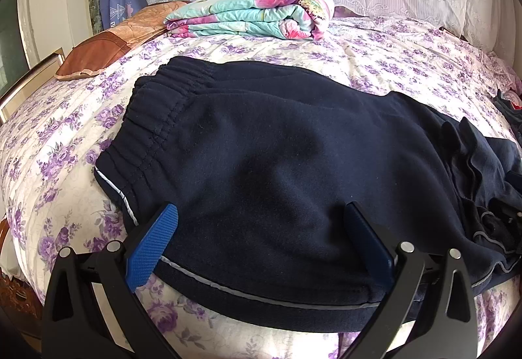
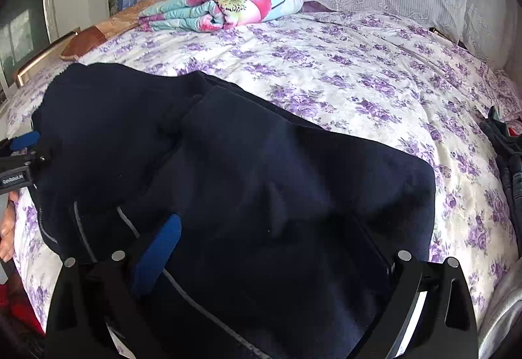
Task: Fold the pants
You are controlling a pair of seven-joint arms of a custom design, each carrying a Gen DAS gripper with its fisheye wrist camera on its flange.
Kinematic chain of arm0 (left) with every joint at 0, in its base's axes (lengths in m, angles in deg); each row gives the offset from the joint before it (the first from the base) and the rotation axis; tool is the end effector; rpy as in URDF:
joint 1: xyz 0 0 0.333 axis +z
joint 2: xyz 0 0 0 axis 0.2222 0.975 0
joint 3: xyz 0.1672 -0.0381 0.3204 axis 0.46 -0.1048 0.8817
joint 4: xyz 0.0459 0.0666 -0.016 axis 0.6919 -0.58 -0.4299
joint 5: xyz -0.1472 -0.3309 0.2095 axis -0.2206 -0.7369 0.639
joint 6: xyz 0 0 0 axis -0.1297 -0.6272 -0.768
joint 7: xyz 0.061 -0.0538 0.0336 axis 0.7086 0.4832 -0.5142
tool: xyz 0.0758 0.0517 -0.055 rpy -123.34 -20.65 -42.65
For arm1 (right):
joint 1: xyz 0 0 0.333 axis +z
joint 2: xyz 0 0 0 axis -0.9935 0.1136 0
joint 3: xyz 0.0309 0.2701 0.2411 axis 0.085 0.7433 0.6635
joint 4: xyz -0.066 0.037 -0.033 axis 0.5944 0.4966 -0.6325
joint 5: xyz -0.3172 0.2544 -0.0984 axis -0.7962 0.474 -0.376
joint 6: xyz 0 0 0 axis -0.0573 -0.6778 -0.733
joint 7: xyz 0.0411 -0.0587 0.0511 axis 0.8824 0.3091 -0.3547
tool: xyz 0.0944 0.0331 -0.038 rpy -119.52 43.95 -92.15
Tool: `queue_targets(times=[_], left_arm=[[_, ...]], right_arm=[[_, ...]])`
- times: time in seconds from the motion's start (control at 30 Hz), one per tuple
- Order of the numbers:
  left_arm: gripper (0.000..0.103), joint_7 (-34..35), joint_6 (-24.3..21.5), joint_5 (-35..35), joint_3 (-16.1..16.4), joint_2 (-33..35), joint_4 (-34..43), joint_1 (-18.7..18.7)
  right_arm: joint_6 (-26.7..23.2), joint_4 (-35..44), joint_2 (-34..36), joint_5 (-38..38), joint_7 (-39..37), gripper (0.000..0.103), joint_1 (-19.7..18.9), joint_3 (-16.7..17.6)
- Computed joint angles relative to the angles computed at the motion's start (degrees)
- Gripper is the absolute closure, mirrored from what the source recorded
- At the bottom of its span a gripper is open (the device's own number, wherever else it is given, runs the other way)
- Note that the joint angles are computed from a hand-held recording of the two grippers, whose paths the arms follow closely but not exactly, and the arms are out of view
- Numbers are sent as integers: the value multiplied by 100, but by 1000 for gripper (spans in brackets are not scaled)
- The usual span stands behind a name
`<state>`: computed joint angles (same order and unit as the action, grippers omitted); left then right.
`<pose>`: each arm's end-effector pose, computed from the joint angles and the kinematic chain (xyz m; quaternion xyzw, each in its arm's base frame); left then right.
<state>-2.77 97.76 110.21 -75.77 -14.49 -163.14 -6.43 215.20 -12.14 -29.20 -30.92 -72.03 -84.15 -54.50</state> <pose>0.6030 -0.3060 0.4601 -0.7869 0.4808 -0.1852 0.3396 0.7215 0.0085 0.4647 -0.8189 0.4076 -0.1845 0.3593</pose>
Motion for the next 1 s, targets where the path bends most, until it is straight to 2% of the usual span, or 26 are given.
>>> queue_targets(times=[0.03, 0.07, 0.1, 0.13, 0.17, 0.2, 0.27, 0.3, 0.33, 0.37, 0.43, 0.47, 0.53, 0.57, 0.6, 0.63, 0.67, 0.73, 0.83, 0.87, 0.93, 1.0], left_arm=[[4, -1, -1, -2, 0, 1, 0, -1], [4, 2, 6, -5, 0, 0, -3, 1], [4, 10, 28, -15, 0, 2, -3, 7], [4, 27, 112, -41, 1, -22, -45, 34], [4, 48, 221, -69, 2, -54, -97, 67], [4, 98, 350, -124, -2, -114, -171, 110], [4, -58, 871, -200, 8, -379, -503, 233], [4, -280, 1328, -182, 31, -597, -774, 327], [4, -519, 1738, -132, 53, -794, -1008, 412], [4, -890, 1964, -16, 70, -1034, -1246, 471], [4, -1342, 1660, 70, -10, -1417, -1532, 539], [4, -1322, 1441, -47, -66, -1553, -1630, 576], [4, -1128, 1298, -458, -111, -1721, -1824, 669], [5, -1059, 1422, -697, -98, -1758, -1934, 725], [5, -1006, 1746, -934, -58, -1778, -2080, 792], [5, -967, 2317, -1171, 12, -1763, -2267, 877], [5, -1048, 2612, -1195, 91, -1732, -2351, 891], [5, -1383, 2598, -816, -55, -1674, -2287, 1060], [5, -1082, 3251, -1079, 68, -1374, -2142, 1212], [5, -944, 3339, -1179, 99, -1242, -2050, 1254], [4, -1385, 3207, -548, 167, -1053, -1789, 1245], [4, -1405, 3170, -425, 215, -879, -1573, 1246]], right_arm=[[156, -187, -184, 1002, -871, 4, -146, 124], [143, -353, -360, 2006, -1791, 4, -471, 407], [-168, -487, -517, 2693, -2435, 3, -787, 593], [-509, -576, -603, 2978, -2736, 3, -904, 591], [-731, -599, -616, 2861, -2701, 3, -821, 455], [-762, -540, -550, 2342, -2341, 3, -538, 202], [-415, -290, -244, 418, -752, 3, 281, -411], [-537, -138, -66, -258, -171, 3, 439, -535], [-785, -7, -28, -532, 133, 3, 396, -531], [-865, 14, -23, -405, 57, 3, 178, -331], [-1050, 61, -3, -328, 108, 3, -30, -181], [-1066, 47, -17, -272, 78, 3, -56, -167], [-1039, 42, -21, -302, 70, 3, -51, -170], [-997, 27, -23, -309, 57, 3, -41, -164], [-968, 4, -39, -307, 40, 3, -36, -160], [-976, 25, -28, -321, 53, 3, -36, -161], [-986, 21, -31, -317, 55, 3, -40, -160], [-1021, 92, 13, -339, 91, 3, -41, -164], [-1026, 90, 12, -340, 89, 3, -51, -156], [-1030, 86, 10, -328, 81, 3, -53, -154], [-1021, 70, -4, -325, 82, 3, -53, -153], [-1019, 63, -7, -317, 77, 3, -54, -153]])
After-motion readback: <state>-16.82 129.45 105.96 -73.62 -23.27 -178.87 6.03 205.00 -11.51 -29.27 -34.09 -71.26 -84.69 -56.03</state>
